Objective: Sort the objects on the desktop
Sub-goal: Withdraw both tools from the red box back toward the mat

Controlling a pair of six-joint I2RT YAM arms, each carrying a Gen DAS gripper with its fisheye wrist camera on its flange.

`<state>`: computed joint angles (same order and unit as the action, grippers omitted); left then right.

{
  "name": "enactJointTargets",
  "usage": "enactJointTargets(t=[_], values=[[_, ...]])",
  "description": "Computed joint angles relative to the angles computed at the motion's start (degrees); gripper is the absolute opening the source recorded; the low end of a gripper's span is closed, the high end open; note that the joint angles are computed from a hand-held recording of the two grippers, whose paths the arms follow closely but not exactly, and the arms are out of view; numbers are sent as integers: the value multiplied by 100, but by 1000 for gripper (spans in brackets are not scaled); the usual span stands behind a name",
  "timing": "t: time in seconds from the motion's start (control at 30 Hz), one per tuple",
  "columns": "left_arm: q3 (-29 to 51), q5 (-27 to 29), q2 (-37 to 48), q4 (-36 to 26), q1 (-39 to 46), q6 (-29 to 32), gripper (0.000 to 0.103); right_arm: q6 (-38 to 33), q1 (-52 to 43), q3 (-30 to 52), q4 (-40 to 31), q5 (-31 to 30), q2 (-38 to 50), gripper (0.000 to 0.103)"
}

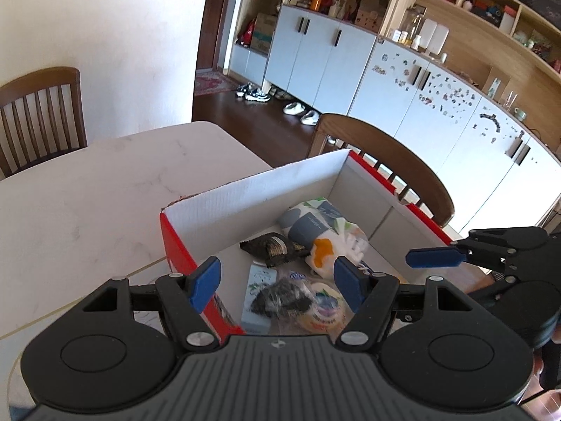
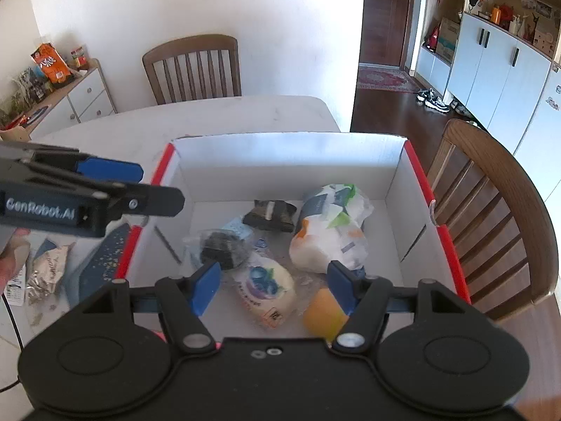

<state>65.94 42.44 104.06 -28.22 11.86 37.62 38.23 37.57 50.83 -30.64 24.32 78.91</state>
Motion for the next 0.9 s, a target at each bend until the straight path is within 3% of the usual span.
enactJointTargets(t=[0.3, 0.77, 0.9], values=[[-338, 401, -456, -555, 806, 872, 70, 695, 779, 370, -269, 508, 189, 67], [462, 910, 125, -2246, 2470, 2788, 76, 1665, 1743, 1270, -323, 1035, 1226, 71], [780, 961, 422, -2545, 2942, 3179, 83, 1764, 1980, 1734, -318, 1111, 1734, 72]])
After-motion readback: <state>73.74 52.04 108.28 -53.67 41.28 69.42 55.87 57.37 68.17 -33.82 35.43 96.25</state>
